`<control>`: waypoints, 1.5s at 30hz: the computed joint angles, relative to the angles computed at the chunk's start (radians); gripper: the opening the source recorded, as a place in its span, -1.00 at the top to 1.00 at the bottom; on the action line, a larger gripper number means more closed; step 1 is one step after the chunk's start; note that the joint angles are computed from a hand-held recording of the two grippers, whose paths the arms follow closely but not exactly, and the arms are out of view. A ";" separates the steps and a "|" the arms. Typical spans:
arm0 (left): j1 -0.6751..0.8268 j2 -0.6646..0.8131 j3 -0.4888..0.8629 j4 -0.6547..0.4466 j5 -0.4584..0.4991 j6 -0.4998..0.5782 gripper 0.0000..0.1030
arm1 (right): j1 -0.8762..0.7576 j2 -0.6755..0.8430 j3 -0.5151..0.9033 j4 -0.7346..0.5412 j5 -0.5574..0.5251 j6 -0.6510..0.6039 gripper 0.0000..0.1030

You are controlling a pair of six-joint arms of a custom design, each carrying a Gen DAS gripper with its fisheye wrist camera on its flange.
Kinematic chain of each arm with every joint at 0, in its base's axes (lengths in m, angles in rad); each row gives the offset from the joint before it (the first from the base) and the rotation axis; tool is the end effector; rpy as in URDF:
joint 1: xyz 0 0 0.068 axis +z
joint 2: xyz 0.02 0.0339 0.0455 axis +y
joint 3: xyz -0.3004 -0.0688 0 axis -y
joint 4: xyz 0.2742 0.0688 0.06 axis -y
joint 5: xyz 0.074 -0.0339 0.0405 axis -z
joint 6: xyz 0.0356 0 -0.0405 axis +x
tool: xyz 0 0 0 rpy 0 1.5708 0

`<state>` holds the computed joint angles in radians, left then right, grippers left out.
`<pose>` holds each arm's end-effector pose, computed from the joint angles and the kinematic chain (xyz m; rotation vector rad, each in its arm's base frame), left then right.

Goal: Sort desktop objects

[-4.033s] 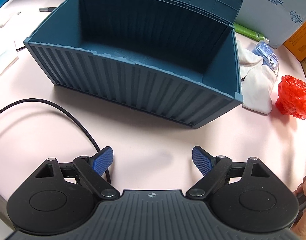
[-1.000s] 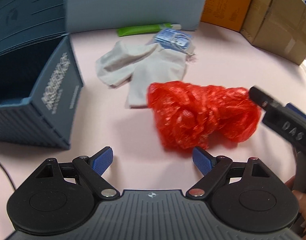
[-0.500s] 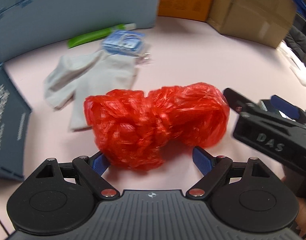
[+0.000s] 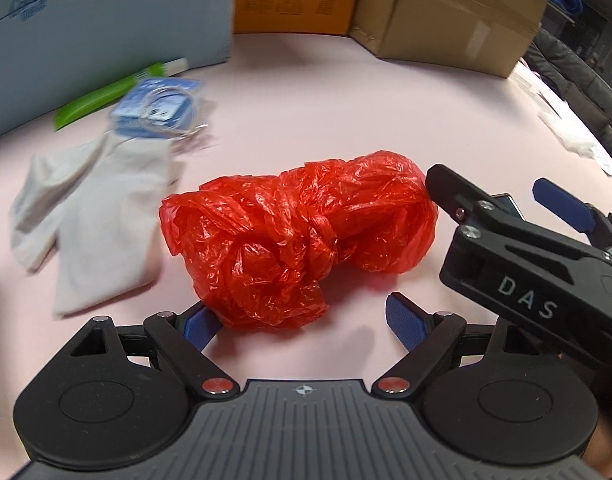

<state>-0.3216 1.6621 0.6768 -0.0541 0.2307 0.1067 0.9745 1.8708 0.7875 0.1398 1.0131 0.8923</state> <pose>0.2858 -0.1038 0.1236 0.6359 2.5360 -0.3773 0.2186 0.2683 0.1112 0.2753 1.9974 -0.1380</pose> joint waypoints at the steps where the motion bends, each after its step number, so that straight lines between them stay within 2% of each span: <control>1: -0.010 0.004 0.007 -0.003 0.005 0.000 -0.67 | 0.000 -0.007 -0.003 -0.017 0.009 0.015 -1.00; 6: -0.035 -0.002 -0.002 0.010 0.005 -0.006 -0.67 | 0.013 -0.033 -0.019 -0.083 0.074 0.101 -1.00; 9: -0.021 -0.032 -0.040 0.033 -0.016 -0.028 -0.67 | 0.030 -0.038 -0.039 -0.035 0.109 0.098 -1.00; 14: 0.050 -0.107 -0.126 0.067 -0.028 -0.018 -0.67 | 0.045 -0.021 -0.058 0.129 0.089 -0.024 -1.00; 19: 0.157 -0.191 -0.189 0.068 -0.007 -0.013 -0.67 | 0.078 0.038 -0.045 0.316 0.082 -0.220 -1.00; 22: 0.217 -0.233 -0.219 0.077 -0.009 -0.021 -0.67 | 0.105 0.075 -0.040 0.469 0.102 -0.362 -1.00; 25: 0.277 -0.246 -0.229 0.065 0.000 -0.008 -0.67 | 0.109 0.102 -0.047 0.642 0.027 -0.488 -1.00; 26: 0.295 -0.248 -0.231 0.059 0.003 0.001 -0.67 | 0.106 0.108 -0.039 0.656 -0.007 -0.500 -1.00; 30: 0.347 -0.258 -0.245 0.053 -0.014 0.049 -0.67 | 0.093 0.128 0.030 0.599 -0.104 -0.510 -1.00; 34: 0.401 -0.259 -0.264 0.063 -0.023 0.094 -0.67 | 0.082 0.153 0.070 0.602 -0.220 -0.519 -1.00; 41: 0.471 -0.277 -0.290 0.064 -0.020 0.186 -0.67 | 0.065 0.188 0.160 0.504 -0.477 -0.439 -1.00; 45: 0.493 -0.285 -0.291 0.052 -0.025 0.216 -0.67 | 0.051 0.211 0.200 0.460 -0.570 -0.383 -1.00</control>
